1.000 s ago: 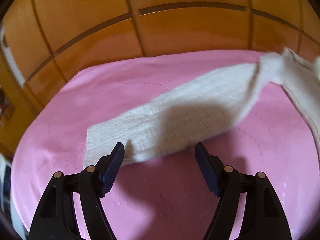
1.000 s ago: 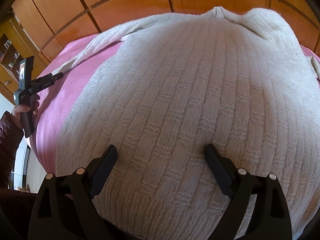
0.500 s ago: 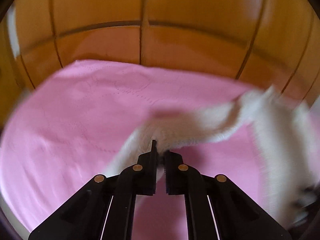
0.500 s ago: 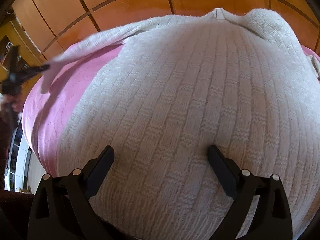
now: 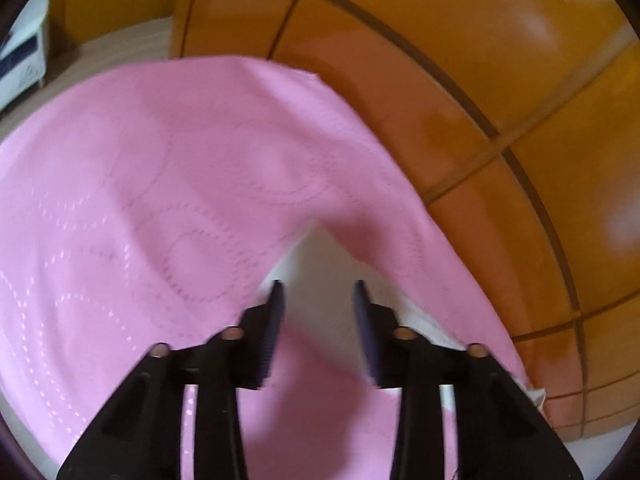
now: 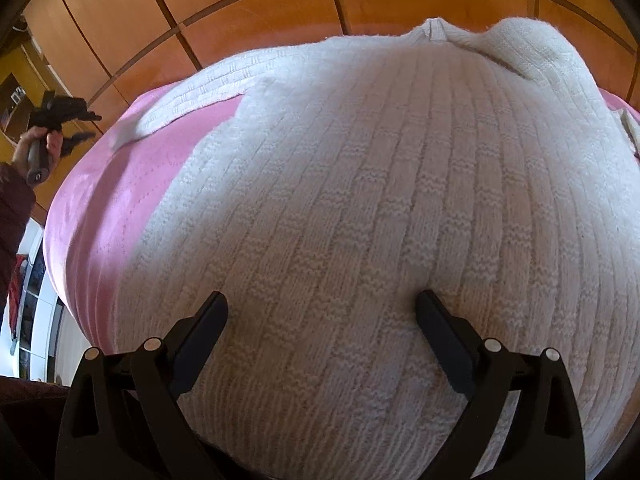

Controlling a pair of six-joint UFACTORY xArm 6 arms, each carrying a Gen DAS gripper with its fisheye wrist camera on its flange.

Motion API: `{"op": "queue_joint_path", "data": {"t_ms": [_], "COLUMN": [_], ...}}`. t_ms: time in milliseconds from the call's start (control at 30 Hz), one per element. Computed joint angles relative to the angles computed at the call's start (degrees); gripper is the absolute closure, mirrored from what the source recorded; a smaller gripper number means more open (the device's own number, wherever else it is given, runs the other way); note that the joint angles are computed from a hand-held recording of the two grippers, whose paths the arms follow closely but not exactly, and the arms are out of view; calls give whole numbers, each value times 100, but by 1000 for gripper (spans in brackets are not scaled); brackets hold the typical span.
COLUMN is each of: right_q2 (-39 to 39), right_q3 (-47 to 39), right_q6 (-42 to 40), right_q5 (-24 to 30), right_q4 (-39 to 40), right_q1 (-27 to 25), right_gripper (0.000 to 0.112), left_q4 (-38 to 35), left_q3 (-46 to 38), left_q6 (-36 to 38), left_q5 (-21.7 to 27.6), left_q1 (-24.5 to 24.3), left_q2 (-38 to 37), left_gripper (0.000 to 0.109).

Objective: Fold small clothes

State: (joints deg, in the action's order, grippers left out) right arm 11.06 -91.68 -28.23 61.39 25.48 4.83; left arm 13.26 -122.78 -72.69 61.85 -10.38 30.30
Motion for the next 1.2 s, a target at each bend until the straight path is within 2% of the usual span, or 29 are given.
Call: {"op": "queue_joint_path", "data": {"t_ms": [100, 167, 267, 367, 400, 433, 500, 533, 567, 600, 667, 733, 800, 833, 867, 933, 967, 1033, 1067, 1100, 1133, 1167, 1200], "right_q2": [-7, -22, -16, 20, 34, 54, 102, 119, 117, 123, 129, 136, 135, 136, 124, 108, 106, 54, 40, 36, 44, 34, 29], "right_q3": [36, 77, 69, 5, -17, -46, -112, -136, -136, -141, -143, -146, -133, -126, -96, -57, -46, 17, 21, 11, -13, -12, -23], "right_q6": [-23, -10, -8, 67, 99, 145, 201, 230, 262, 275, 266, 244, 203, 180, 156, 106, 79, 47, 41, -2, -21, -62, -82], "right_q5": [-63, -148, -136, -96, -90, -89, -76, -68, -68, -73, -85, -92, -112, -125, -156, -203, -227, -240, -219, -179, -143, -96, -56], "right_q4": [-77, -198, -237, -316, -356, -406, -482, -497, -508, -517, -534, -518, -482, -458, -436, -416, -394, -356, -319, -234, -162, -63, -15], "right_q1": [62, 119, 125, 139, 150, 172, 199, 207, 213, 217, 220, 212, 201, 192, 186, 176, 171, 153, 135, 82, 44, -21, -52], "right_gripper": [11, 11, 11, 11, 11, 11, 11, 11, 11, 11, 11, 11, 11, 11, 11, 11, 11, 11, 11, 11, 11, 11, 11], "left_q4": [-161, -309, -326, -203, -237, -209, -153, -201, -169, -339, -150, 538, 1170, 1463, 1567, 1382, 1018, 574, 713, 861, 769, 674, 569], "left_q3": [1259, 1744, 1987, 1766, 1648, 1384, 524, 278, -205, -447, -212, 701, 1492, 1744, 1755, 1377, 1119, 461, 413, 604, 911, 1403, 1746], "left_q6": [-107, -127, -338, -504, -511, -531, -465, -331, -154, 94, -15, -492, -1024, -1206, -1149, -577, -235, 285, 273, 157, 14, -154, -241], "left_q5": [-673, -964, -1299, -1683, -1794, -1768, -1384, -1361, -1122, -1096, -1171, -1839, -2162, -2040, -1704, -929, -572, 298, 422, 327, -7, -570, -1048], "left_q1": [-28, -33, -37, 34, 45, 46, 25, 65, 41, 62, 18, -5, -37, -81, -136, -208, -215, -311, -377, -470, -536, -585, -691], "left_q2": [-622, -800, -772, -503, -374, -175, 411, 617, 921, 1093, 892, 188, -539, -811, -877, -629, -412, 65, 76, -72, -310, -589, -825], "left_gripper": [67, 67, 67, 65, 58, 57, 57, 59, 70, 105, 104, 104, 105, 105, 105, 105, 104, 98, 96, 83, 59, 49, 48]}}
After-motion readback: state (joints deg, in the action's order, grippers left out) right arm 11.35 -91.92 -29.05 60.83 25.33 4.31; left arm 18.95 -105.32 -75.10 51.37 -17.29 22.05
